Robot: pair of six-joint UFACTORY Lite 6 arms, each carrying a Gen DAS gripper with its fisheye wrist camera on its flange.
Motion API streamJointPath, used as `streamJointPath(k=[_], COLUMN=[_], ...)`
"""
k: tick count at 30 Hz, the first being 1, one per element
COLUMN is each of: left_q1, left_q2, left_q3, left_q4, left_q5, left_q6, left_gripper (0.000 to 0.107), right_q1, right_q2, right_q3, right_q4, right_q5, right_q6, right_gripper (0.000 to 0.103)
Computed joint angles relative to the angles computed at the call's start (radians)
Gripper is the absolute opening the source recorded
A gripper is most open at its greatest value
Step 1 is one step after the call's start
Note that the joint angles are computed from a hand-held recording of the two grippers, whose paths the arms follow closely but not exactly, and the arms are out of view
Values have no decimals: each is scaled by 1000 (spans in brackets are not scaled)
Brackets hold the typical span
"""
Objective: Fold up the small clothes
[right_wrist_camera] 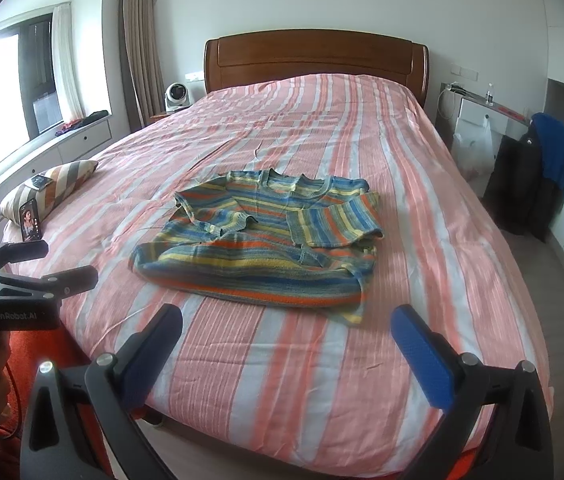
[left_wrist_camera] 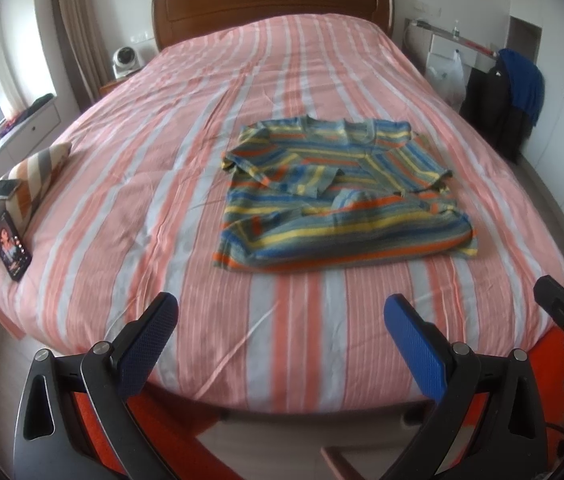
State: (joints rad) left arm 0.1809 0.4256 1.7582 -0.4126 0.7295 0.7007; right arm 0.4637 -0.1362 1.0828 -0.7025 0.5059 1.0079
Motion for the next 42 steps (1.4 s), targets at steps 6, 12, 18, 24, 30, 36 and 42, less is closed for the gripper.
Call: streamJointPath(k=[6,12,18,24,30,36,42], left_q1=[0,-9,-12,-11,-12,-14,-13], left_q2=[6,5,10,9,6,2,1], left_q3=[1,-11,-8,-16,-21,-34,-38], left_q4=[8,25,31,29,32,33,33], left_q5=[3,-5,-6,-13,-15,-22,-24], left_q6=[-3,-14,-19,-13,-17,-17,-15], left_gripper=[103,103,103,103,103,103,103], right_q1=[-8,-5,2,9,9,8,9], right_q2=[2,8,18,19,19,20,19], right_q3=[1,1,5,2,2,2,-4], right_q4=[18,26,23,17,15,21,18], right_q5=[-4,-2,2,5,4,4,2], right_q6=[-19,-22,-16,-8,-4,-11,-7], right_gripper=[103,103,103,103,103,103,103])
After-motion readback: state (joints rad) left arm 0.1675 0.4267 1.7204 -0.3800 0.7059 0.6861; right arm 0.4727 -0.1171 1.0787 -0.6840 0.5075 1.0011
